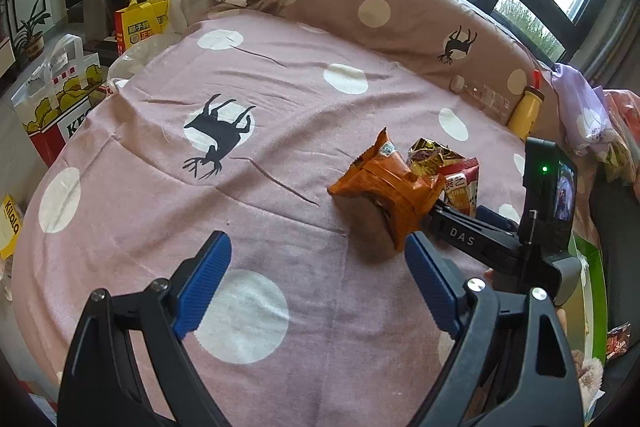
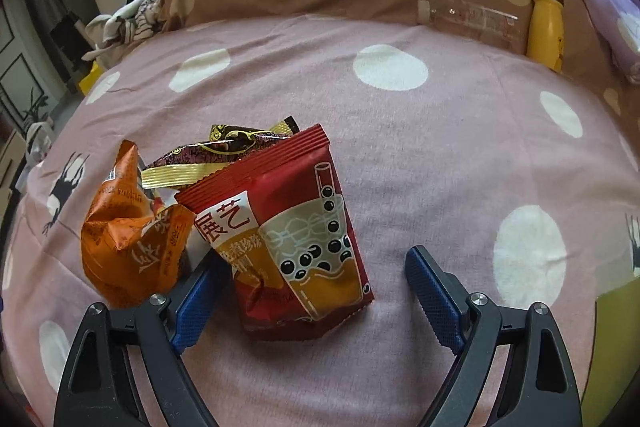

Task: Organize snacks
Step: 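Move the right gripper back to the red milk-tea candy packet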

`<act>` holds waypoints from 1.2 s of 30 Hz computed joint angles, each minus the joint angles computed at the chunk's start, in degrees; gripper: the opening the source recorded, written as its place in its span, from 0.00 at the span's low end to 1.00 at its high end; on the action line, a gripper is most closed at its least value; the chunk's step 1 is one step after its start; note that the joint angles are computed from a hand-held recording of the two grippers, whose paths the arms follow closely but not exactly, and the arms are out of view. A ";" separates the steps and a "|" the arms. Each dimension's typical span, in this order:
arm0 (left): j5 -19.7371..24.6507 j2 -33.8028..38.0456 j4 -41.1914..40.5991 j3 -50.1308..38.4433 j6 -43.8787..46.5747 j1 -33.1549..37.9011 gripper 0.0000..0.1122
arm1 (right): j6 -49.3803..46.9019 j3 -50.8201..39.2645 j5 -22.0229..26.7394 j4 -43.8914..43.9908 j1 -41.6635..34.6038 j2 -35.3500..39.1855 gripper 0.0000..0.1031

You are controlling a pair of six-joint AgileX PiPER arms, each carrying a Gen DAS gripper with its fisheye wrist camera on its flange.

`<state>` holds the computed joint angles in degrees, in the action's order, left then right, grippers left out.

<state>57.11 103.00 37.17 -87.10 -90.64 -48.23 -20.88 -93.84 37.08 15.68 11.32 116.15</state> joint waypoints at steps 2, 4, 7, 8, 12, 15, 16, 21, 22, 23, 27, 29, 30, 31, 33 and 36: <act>0.11 0.11 -0.08 -0.22 -0.05 0.02 0.79 | 0.58 1.48 -1.35 -0.78 0.42 -0.93 0.74; -0.18 0.14 -0.48 -0.20 0.08 0.08 0.79 | 0.23 2.24 -1.46 -0.29 0.22 -1.78 0.57; -0.50 0.31 -1.13 -0.38 0.85 -0.04 0.79 | -5.75 2.00 3.27 9.73 -2.82 -2.12 0.54; -0.64 0.39 -1.21 -0.51 1.07 -0.04 0.79 | -6.18 1.70 5.57 11.81 -3.79 -2.26 0.54; -0.80 0.70 -1.41 -0.94 1.61 -0.19 0.79 | -1.68 3.02 11.00 12.17 -5.80 -5.34 0.53; -1.06 1.00 -2.10 -1.11 2.29 0.03 0.79 | 0.52 6.49 13.82 11.86 -6.97 -9.12 0.53; -1.14 1.09 -2.33 -1.12 2.40 0.09 0.79 | 1.24 8.14 14.53 11.71 -7.31 -10.53 0.53; -1.56 1.63 -3.71 -1.47 3.27 0.37 0.79 | 6.97 16.36 14.07 5.29 -6.60 -16.44 0.53; -1.44 1.80 -3.78 -1.67 3.45 0.28 0.79 | 7.84 17.86 13.58 4.26 -6.44 -17.40 0.53; -1.30 1.93 -3.74 -1.81 3.59 0.16 0.79 | 6.49 19.25 13.04 5.23 -6.81 -18.22 0.53; -1.48 2.23 -3.83 -2.19 4.12 -0.20 0.79 | 3.40 21.69 13.08 9.69 -9.34 -19.86 0.73; -1.85 2.59 -4.57 -2.55 5.04 -0.21 0.79 | 2.23 21.74 12.83 11.48 -10.64 -20.42 0.74; -1.99 2.86 -5.27 -2.87 5.77 -0.13 0.79 | 0.85 21.91 12.88 13.83 -11.86 -20.57 0.74; -2.60 3.02 -6.06 -2.96 6.41 -0.02 0.78 | -1.34 22.02 13.49 17.33 -13.58 -20.37 0.74; -5.12 3.11 -8.57 -2.71 8.22 0.46 0.78 | -5.09 22.09 15.84 23.73 -17.28 -19.55 0.74; -9.39 3.55 -14.12 -2.57 13.18 1.42 0.76 | -7.66 21.86 18.55 30.18 -21.03 -18.17 0.74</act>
<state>47.72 106.55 23.04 -89.66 -77.46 -46.81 -28.54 -71.98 55.62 45.85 -9.71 97.98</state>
